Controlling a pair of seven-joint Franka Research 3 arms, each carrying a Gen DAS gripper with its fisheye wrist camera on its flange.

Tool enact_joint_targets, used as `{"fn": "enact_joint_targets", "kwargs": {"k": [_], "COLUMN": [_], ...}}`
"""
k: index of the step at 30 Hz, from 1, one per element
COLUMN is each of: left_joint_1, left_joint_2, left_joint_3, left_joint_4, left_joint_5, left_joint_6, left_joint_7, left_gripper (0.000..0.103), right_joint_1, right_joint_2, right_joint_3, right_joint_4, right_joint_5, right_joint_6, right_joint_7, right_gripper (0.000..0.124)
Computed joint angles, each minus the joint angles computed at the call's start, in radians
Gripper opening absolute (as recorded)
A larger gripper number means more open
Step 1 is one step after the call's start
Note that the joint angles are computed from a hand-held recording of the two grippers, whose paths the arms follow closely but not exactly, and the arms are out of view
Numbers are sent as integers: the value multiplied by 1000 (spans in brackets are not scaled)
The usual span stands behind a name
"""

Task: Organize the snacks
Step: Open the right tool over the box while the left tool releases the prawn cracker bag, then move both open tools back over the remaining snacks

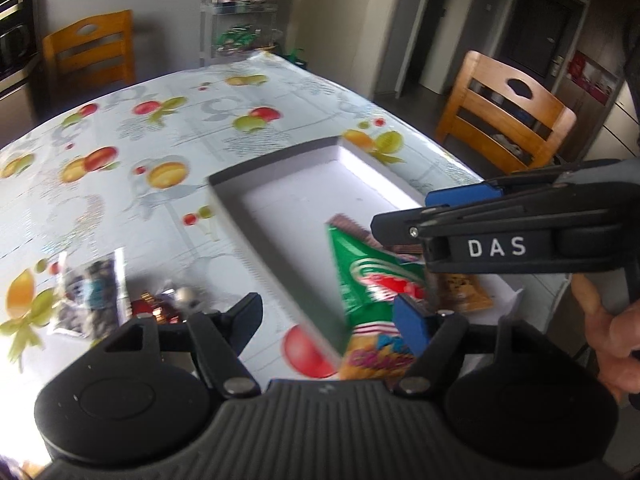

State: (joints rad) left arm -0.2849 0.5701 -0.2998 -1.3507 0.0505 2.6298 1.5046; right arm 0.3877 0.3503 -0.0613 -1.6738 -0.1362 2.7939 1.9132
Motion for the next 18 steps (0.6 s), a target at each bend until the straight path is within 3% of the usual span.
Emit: {"fn": "enact_joint_targets", "kwargs": {"k": [18], "left_joint_1": [116], "left_joint_2": [-211], "left_joint_3": [54], "left_joint_4": [-314], "left_joint_5": [13], "left_joint_6": [87], "left_joint_7": [-119], "left_gripper": [72], "right_joint_1": [43], "right_joint_2": [111], "right_joint_3": [78], "right_joint_4": [158], "right_joint_5": [127], "right_joint_6": [-68], "right_joint_7": [-170], "right_gripper": [53]}}
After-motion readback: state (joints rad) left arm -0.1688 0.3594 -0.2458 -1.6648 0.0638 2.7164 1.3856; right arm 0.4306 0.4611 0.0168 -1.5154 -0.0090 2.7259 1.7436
